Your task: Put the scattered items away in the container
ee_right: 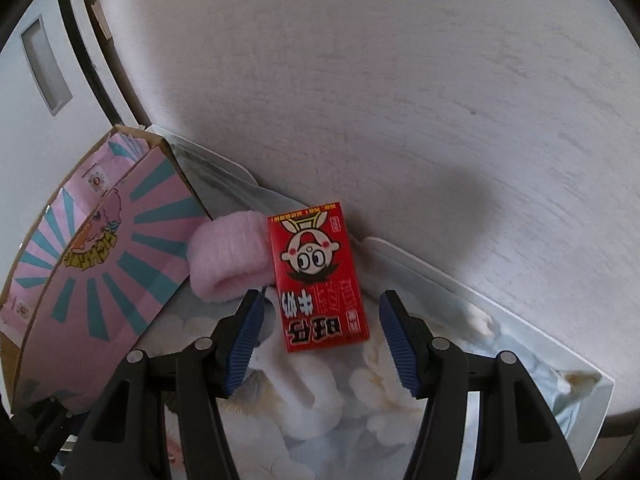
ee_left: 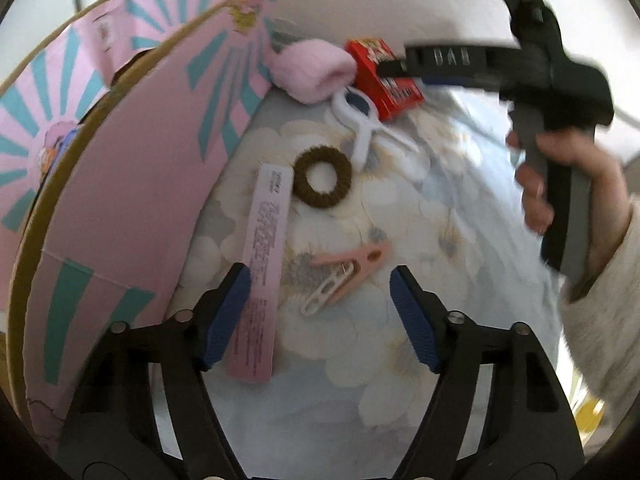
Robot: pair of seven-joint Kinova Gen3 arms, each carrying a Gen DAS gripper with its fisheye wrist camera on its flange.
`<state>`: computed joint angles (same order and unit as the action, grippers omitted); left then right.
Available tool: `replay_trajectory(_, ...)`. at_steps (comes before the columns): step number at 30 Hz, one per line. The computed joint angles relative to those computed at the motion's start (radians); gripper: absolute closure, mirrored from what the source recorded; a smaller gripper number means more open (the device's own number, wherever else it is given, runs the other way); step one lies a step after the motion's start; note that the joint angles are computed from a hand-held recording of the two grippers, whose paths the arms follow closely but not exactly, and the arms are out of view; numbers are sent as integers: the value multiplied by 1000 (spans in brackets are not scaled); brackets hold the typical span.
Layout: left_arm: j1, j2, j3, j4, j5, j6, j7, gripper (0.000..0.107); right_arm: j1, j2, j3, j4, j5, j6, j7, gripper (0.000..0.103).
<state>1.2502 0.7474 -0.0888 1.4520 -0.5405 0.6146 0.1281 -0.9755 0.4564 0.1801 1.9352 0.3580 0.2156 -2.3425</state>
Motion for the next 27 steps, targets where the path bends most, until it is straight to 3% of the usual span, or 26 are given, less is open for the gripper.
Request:
replay_trajectory(3,22,26,-21,-50,-17,72,62,42,4,14,0,-5,4,-8,7,47)
replay_trajectory(8,49,120,-73,-224,97,275,-91,41,9,27,8,6,-11,-38,35,47)
replay_trajectory(11,47,158,-88,-326,141,397,-126,41,39,31,-16,9,-35,-42,68,47)
replay_trajectory(14,-17,192,-13,-421,155,503,-143,41,49,32,-21,9,-52,-45,99,47)
replay_trajectory(17,-69,169,75,-383,101,479,-82,47,41,35,-12,-1,-59,-35,121,47)
replay_trajectory(20,-85,116,68,-287,122,388,-25,66,52,36,-17,-6,-66,-38,141,47)
replay_trajectory(23,-108,87,74,-242,140,355,4,76,80,39,-40,-12,-80,-38,169,47)
replay_trajectory(25,-121,88,87,-252,147,368,-11,76,87,45,-46,-21,-87,-33,184,47)
replay_trajectory(27,-126,113,101,-309,148,432,-58,76,99,52,-58,-31,-94,-26,200,47)
